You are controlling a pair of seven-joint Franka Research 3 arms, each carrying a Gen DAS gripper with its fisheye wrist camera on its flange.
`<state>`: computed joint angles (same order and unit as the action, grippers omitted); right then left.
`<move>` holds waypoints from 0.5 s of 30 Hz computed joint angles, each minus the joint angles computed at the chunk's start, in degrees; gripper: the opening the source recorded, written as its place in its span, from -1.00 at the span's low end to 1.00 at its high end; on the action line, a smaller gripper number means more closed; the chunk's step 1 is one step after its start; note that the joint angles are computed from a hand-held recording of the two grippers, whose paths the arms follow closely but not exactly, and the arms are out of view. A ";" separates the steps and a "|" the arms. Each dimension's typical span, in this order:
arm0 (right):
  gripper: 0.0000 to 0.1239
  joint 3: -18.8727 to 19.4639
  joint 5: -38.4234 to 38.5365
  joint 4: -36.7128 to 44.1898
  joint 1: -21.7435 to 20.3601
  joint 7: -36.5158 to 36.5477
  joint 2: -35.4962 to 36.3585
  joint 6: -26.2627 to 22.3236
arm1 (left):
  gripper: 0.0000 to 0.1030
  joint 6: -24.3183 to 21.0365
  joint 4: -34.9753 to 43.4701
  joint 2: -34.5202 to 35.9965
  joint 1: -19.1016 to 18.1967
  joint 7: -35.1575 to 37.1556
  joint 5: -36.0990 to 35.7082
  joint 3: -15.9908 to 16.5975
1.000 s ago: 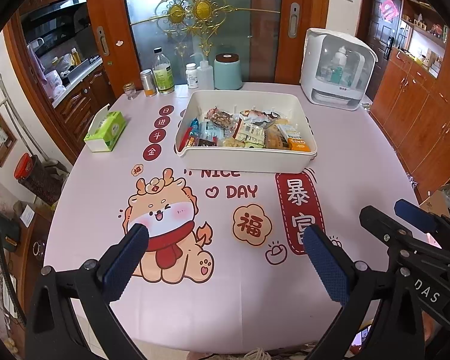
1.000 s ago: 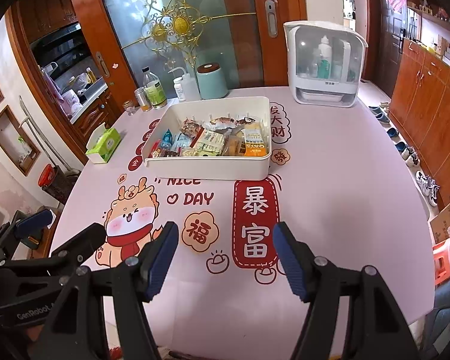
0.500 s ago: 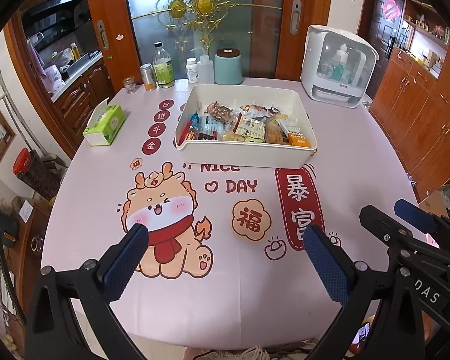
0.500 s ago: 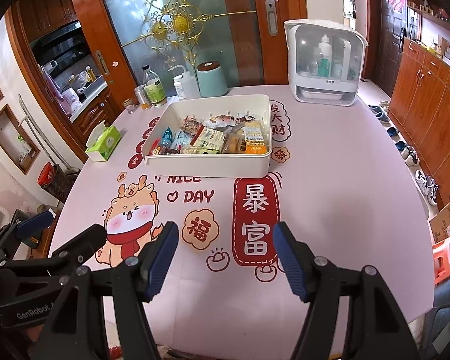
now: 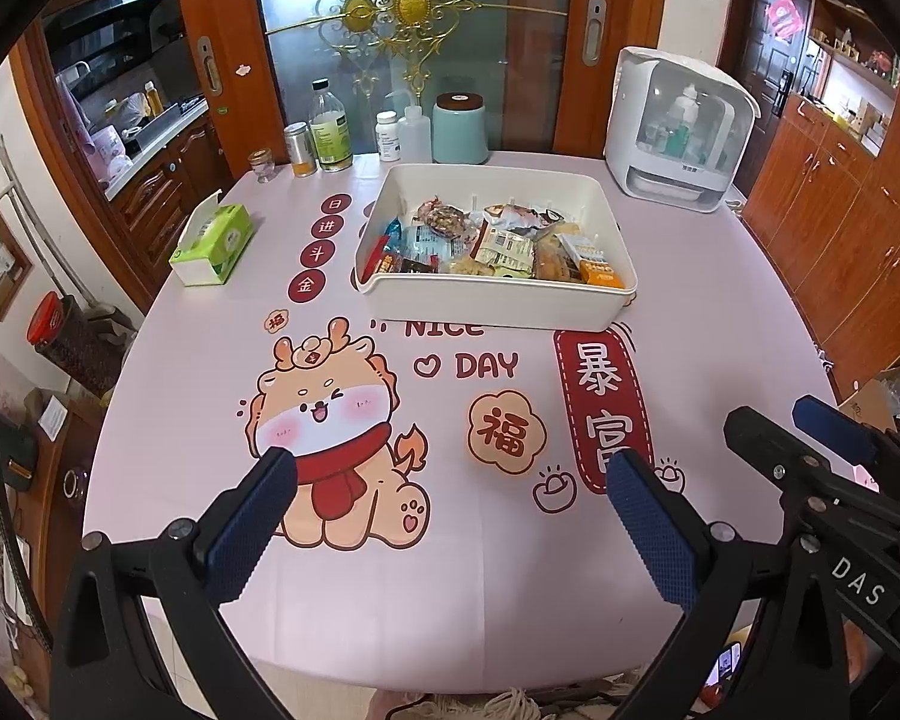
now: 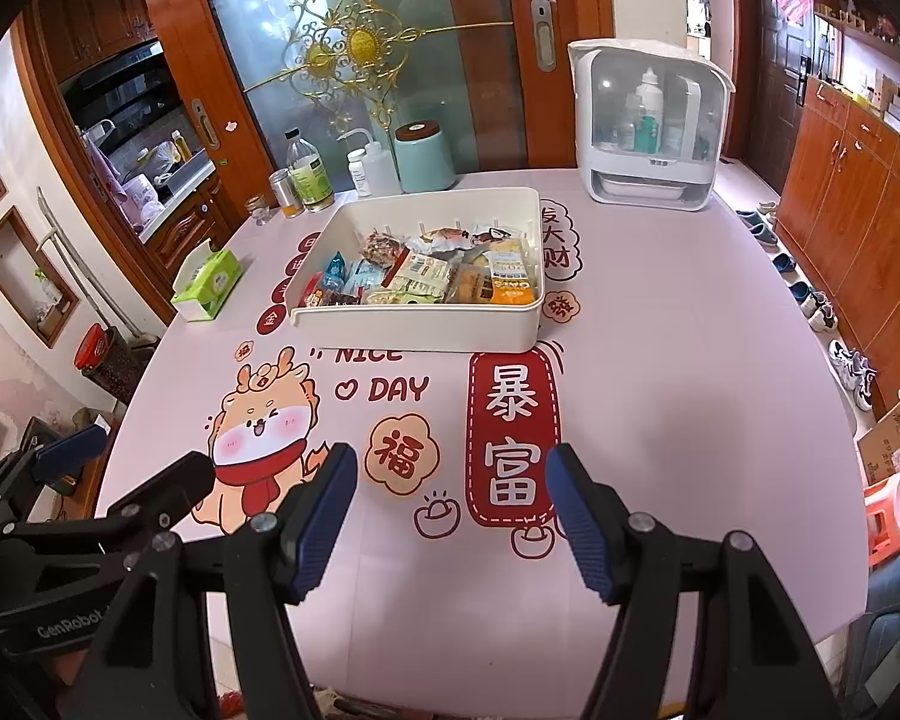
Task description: Organize snacks
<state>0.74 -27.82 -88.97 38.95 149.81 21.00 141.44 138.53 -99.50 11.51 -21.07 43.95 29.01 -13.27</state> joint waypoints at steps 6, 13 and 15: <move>0.07 -0.05 -0.05 0.16 0.11 0.10 0.12 -0.10 | 0.99 -0.05 -0.05 -0.05 0.01 0.02 0.01 0.00; 0.07 0.01 0.00 0.18 0.20 0.19 0.11 -0.29 | 0.99 0.07 -0.40 -0.28 0.10 0.05 -0.09 -0.03; 0.07 0.02 0.03 -0.02 0.18 0.23 -0.02 -0.15 | 0.99 -0.02 -0.39 -0.29 0.05 -0.05 -0.01 -0.04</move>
